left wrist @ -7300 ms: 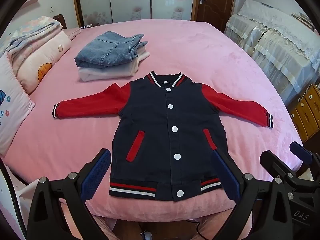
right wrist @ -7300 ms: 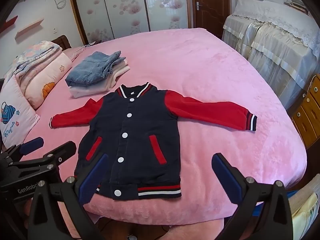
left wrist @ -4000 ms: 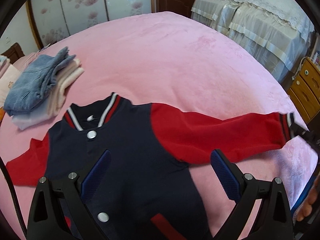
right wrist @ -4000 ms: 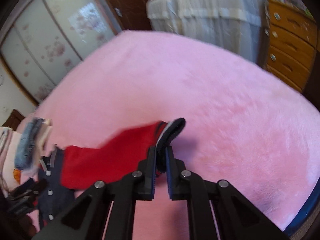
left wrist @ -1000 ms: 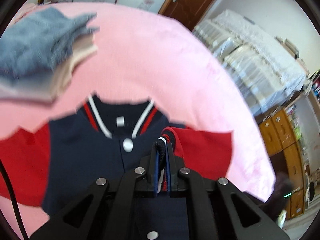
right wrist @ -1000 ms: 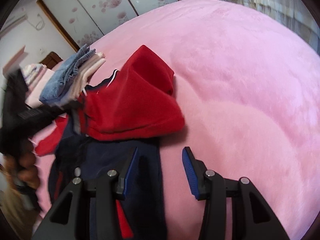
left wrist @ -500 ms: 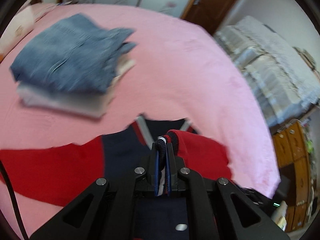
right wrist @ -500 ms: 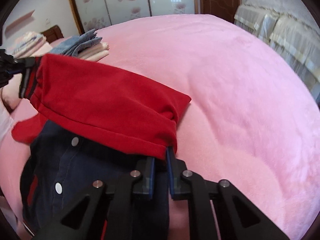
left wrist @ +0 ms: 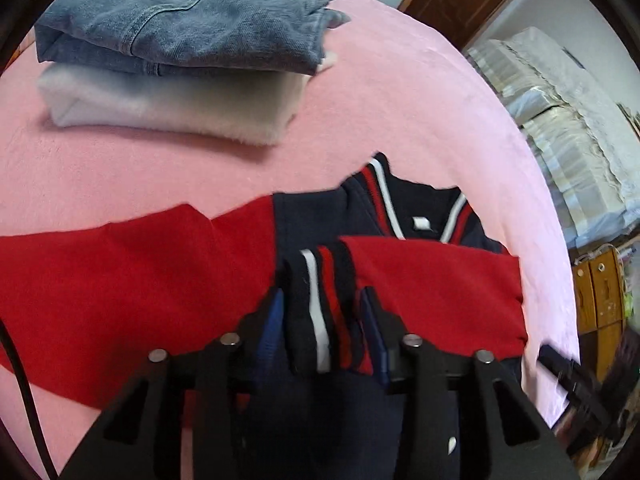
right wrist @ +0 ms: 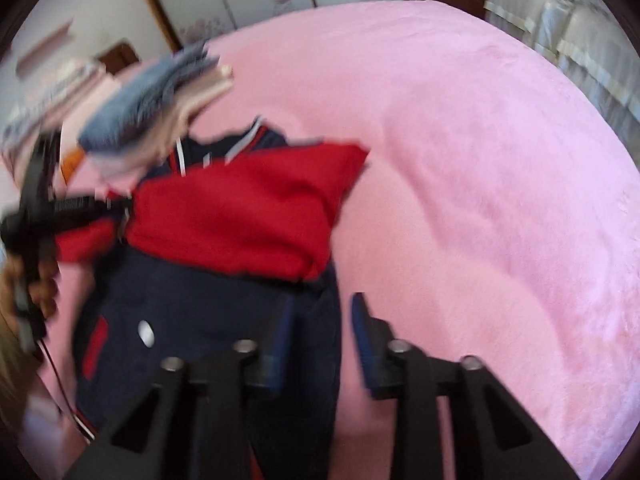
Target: Fold large clothes
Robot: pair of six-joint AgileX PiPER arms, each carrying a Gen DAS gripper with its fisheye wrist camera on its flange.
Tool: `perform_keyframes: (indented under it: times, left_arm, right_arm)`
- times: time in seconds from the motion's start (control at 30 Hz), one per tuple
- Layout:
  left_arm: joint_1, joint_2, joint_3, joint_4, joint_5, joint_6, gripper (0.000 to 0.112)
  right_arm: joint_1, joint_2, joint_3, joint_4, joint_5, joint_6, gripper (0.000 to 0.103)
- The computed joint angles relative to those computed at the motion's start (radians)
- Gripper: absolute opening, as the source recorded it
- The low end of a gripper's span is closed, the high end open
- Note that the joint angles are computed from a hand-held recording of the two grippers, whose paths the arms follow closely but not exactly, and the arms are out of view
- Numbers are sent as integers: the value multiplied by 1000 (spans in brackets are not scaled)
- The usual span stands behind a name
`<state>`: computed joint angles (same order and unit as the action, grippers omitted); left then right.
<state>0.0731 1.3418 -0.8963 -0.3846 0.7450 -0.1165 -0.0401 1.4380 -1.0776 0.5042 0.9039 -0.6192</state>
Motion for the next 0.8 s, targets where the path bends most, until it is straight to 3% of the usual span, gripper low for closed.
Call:
perform_keyframes:
  times: [0.2,0.4,0.43,0.47,0.5,0.73,0.8]
  left_arm:
    - [-54,-34,55,31,-8,-40,38]
    - [-90,-22,54,77,-29,-103,32]
    - [-89,-15,48,76,-28,-98,32]
    - [-92,-5,43,70,-34,-92,31]
    - [-92,-2,40,69,-32,-86,31]
    - [-84,26,39,59,-38,-49,29]
    - [-79,29,36,52,-34,-44,29]
  right_arm:
    - [1,170,-208,92,31,74,41]
    - [20,456,-490,93,117,235,41]
    - [24,499,-532,90,143,247,39]
    - [29,527,-563,74,160,256,17]
    - [38,549,-592,52,172,252,7]
    - [86,543,-591,-56,79,155,5]
    - [70,568,-614,-52,113,145,6]
